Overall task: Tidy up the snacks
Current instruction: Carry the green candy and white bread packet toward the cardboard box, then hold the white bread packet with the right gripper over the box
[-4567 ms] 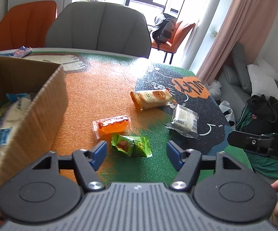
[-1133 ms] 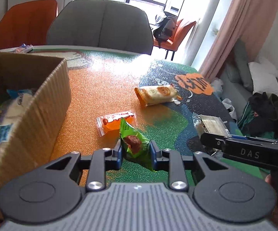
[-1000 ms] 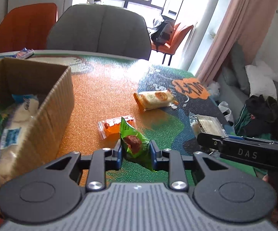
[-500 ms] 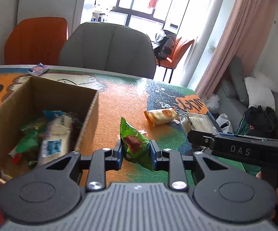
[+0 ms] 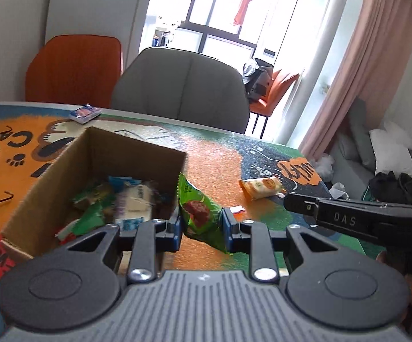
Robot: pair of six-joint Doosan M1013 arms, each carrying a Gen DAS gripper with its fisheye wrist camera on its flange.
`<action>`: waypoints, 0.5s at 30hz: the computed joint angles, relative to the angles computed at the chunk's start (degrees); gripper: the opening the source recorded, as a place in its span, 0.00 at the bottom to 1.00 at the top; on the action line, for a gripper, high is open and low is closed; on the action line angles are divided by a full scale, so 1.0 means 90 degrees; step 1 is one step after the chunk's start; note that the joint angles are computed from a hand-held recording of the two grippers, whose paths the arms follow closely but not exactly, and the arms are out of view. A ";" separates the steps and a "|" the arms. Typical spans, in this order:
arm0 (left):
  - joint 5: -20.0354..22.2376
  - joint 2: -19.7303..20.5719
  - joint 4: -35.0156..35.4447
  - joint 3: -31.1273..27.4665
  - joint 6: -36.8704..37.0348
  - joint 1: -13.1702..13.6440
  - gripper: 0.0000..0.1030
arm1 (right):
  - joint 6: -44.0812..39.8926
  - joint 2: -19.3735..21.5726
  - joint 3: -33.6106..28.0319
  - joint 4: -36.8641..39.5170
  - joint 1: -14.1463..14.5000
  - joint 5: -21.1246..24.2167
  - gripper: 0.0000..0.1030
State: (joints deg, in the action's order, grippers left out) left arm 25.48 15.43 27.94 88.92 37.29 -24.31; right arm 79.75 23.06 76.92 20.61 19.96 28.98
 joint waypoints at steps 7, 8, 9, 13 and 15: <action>-0.0039 -0.0145 -0.0218 0.0153 0.0239 0.0112 0.26 | 0.0592 -0.0016 0.0085 -0.0550 0.0053 0.0312 0.39; -0.0057 -0.0158 -0.0269 0.0170 0.0295 0.0117 0.26 | 0.0636 -0.0033 0.0128 -0.0558 0.0039 0.0355 0.42; -0.0070 -0.0168 -0.0318 0.0188 0.0343 0.0121 0.26 | 0.0674 -0.0051 0.0171 -0.0566 0.0026 0.0417 0.43; -0.0072 -0.0172 -0.0547 0.0232 0.0529 0.0129 0.26 | 0.0929 -0.0133 0.0363 -0.0878 0.0014 0.0546 0.63; -0.0056 -0.0171 -0.0556 0.0248 0.0567 0.0107 0.26 | 0.1058 -0.0170 0.0460 -0.1025 0.0011 0.0562 0.70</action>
